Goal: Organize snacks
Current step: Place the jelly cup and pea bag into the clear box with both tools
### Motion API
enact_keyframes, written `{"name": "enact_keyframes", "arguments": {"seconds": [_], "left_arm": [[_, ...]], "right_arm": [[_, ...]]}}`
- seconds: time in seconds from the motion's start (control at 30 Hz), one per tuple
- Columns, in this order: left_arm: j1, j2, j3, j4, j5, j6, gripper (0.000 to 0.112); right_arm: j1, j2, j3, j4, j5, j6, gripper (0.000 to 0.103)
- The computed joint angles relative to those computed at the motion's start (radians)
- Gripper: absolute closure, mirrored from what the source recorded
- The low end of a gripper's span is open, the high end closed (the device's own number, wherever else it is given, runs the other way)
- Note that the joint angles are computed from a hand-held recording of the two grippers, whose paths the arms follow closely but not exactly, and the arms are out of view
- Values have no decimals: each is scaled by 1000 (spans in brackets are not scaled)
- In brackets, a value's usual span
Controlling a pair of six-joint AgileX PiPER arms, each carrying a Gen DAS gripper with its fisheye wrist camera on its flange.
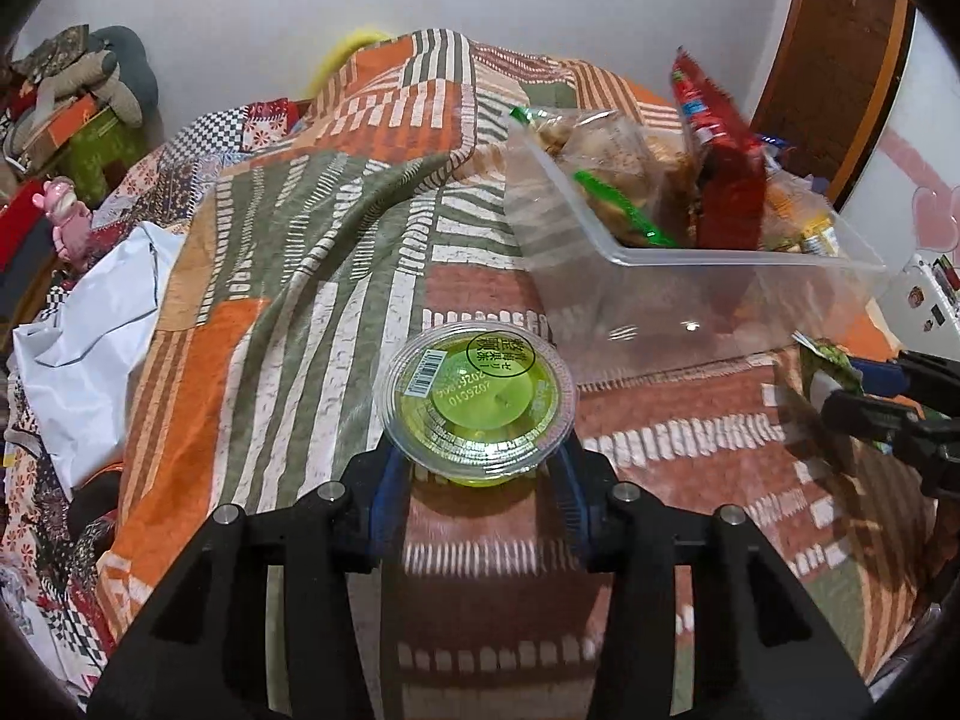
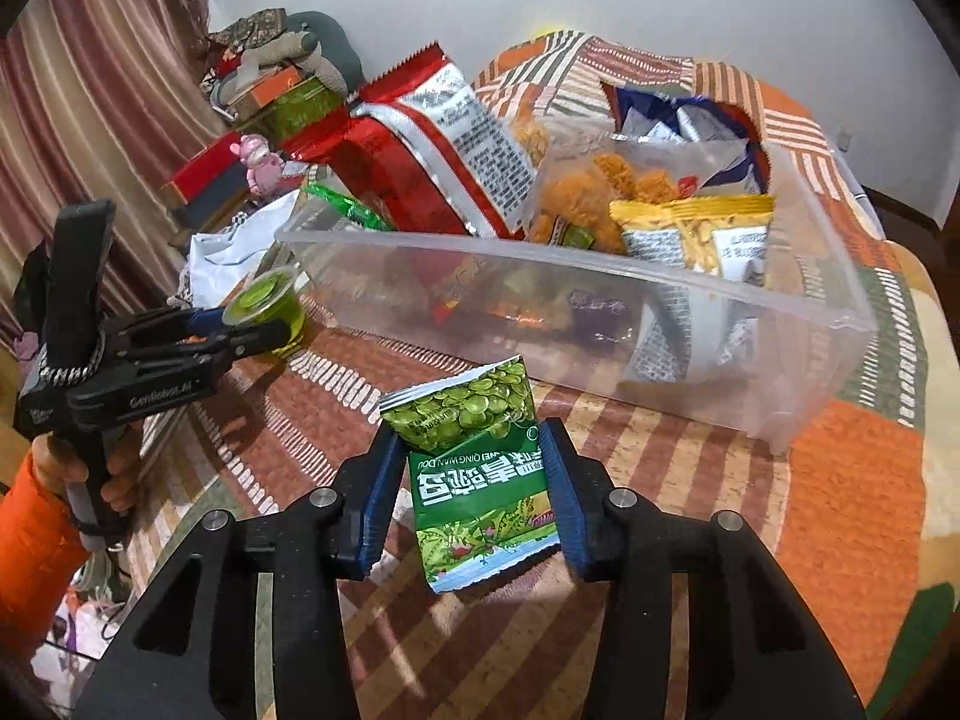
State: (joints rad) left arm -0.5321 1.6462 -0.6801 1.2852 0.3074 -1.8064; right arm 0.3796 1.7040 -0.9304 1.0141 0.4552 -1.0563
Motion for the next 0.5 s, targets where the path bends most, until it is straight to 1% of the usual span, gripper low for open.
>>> {"name": "enact_keyframes", "arguments": {"seconds": [0.17,0.33,0.47,0.5], "left_arm": [[-56,-96,28,-37,53,6,68],[-123,-177,14,-106,132,60,68],[-162,-215,-24,-139,188,107,68],[-163,-214,-35,-141,191,115,68]], "right_arm": [[-13,-49,18,28,-1,-27,62],[-26,-97,29,59,-3,-55,62],[-41,-125,33,102,-6,-93,62],[-46,-129,30,111,-5,-101,62]]}}
